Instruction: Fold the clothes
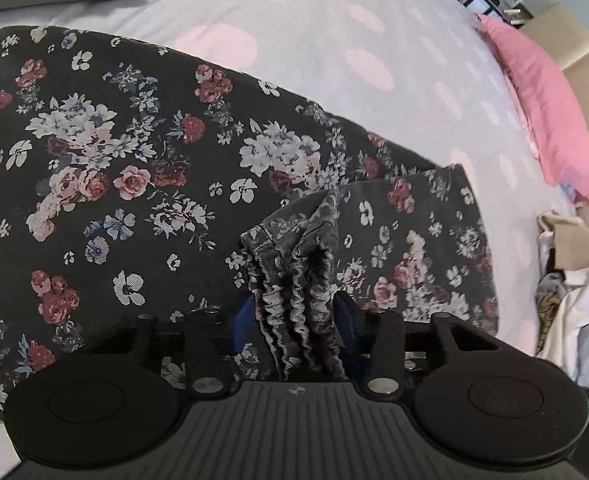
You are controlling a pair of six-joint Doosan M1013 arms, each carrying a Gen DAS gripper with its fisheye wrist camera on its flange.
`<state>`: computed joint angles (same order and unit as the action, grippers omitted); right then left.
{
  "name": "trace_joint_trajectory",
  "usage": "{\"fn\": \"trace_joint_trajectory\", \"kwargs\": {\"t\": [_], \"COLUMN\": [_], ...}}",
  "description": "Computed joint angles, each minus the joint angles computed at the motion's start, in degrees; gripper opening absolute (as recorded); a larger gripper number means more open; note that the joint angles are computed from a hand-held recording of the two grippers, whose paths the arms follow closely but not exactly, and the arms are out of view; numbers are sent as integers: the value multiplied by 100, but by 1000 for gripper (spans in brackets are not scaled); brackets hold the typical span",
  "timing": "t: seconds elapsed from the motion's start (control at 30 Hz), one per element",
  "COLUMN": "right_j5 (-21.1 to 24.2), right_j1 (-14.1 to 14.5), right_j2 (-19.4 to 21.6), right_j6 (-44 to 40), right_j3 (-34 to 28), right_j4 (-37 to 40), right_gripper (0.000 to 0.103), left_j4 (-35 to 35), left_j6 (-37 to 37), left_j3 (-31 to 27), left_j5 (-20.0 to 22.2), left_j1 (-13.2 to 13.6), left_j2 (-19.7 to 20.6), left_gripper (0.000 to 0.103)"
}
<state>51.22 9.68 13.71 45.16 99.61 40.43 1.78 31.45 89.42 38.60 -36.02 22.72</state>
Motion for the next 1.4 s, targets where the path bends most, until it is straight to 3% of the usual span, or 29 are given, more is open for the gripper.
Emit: {"fn": "trace_joint_trajectory", "kwargs": {"t": [0.17, 0.33, 0.43, 0.57, 0.8, 0.97, 1.1, 1.33, 1.37, 1.4], "right_j5": [27, 59, -3, 91, 130, 122, 183, 189, 192, 193], "right_j1": [-19, -20, -3, -47, -52, -51, -61, -53, -56, -59], "right_j2": [-9, -75, -112, -36, -25, -30, -3, 2, 0, -4], "right_j6": [-104, -221, -330, -105, 44, 14, 88, 95, 101, 109], "right_j3": [17, 37, 75, 50, 52, 70, 39, 31, 30, 31], "right_j4": [108, 70, -27, -102, -158, -212, -203, -227, -222, -217], "right_gripper": [25, 36, 36, 37, 38, 39, 39, 39, 39, 39], "left_j4": [291, 543, 480, 306, 278, 707, 297, -269, -289, -373], "left_j6": [-205, -244, -258, -482, -499, -783, -765, -251, -295, -266], "left_j3": [43, 51, 29, 133, 151, 458, 685, 652, 671, 707], "left_j5": [11, 8, 79, -11, -62, -698, -1170, -1195, -1247, -1343], "left_j1": [-42, -84, -71, -18, -25, -117, -27, 72, 78, 89], "left_j2": [-38, -70, -60, -132, -75, -179, -286, -276, -289, -308], "left_gripper": [16, 14, 19, 50, 57, 69, 77, 77, 74, 60]}}
